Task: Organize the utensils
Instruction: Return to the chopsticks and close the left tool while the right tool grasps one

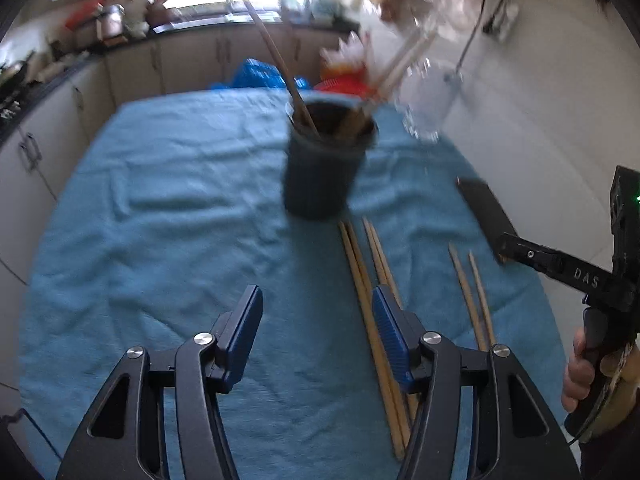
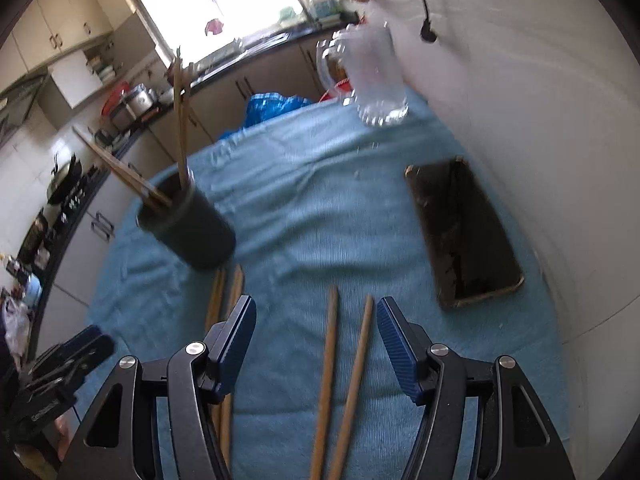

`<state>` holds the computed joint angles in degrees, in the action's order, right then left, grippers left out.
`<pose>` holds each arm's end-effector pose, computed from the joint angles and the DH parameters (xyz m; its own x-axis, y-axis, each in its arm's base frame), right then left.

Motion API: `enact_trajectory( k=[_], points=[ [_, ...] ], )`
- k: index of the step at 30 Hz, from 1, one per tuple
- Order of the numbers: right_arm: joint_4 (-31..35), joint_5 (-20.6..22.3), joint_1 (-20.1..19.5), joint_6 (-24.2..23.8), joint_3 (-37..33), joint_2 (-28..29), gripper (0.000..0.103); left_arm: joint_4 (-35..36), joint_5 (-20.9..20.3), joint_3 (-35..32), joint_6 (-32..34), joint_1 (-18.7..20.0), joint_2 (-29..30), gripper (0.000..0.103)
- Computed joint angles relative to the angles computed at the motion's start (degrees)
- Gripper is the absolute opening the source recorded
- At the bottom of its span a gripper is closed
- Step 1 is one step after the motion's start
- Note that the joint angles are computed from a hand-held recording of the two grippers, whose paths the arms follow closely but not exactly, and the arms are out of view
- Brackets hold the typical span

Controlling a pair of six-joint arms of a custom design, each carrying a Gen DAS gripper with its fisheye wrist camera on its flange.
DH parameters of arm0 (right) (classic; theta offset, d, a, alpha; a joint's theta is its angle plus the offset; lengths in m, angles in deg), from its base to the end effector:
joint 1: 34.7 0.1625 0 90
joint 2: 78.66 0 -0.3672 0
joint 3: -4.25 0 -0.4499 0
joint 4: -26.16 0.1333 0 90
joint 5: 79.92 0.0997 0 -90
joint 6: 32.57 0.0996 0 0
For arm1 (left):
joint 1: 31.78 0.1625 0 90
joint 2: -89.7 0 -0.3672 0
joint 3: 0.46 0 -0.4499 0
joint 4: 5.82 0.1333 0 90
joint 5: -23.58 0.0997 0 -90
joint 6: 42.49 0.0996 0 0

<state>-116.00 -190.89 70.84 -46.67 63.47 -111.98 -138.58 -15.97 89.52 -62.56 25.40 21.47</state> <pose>0.3197 -0.7852 0.1284 -0.8551 -0.3052 0.4191 -0.4625 0.8142 -0.3509 -0.1865 -0.6768 0.3133 -0.8170 -0.1633 -0.5531 0.2402 0.7756 -0.5838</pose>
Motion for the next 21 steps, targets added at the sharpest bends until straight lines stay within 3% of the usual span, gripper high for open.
enact_trajectory(
  k=[4, 11, 21],
  points=[
    [2.0, 0.4, -0.7, -1.7, -0.1, 0.8, 0.05, 2.0, -3.2, -3.9, 0.7, 1.7, 4.2, 0.037],
    [3.7, -3.1, -0.5, -3.4, -3.2, 4.1, 0.045, 8.5, -3.2, -12.7, -0.4, 4.2, 11.5, 0.02],
    [3.1, -6.1, -0.3, -6.0, -5.3, 6.8, 0.037, 8.6, -0.8, -17.0, 1.5, 4.5, 15.3, 0.017]
  ],
)
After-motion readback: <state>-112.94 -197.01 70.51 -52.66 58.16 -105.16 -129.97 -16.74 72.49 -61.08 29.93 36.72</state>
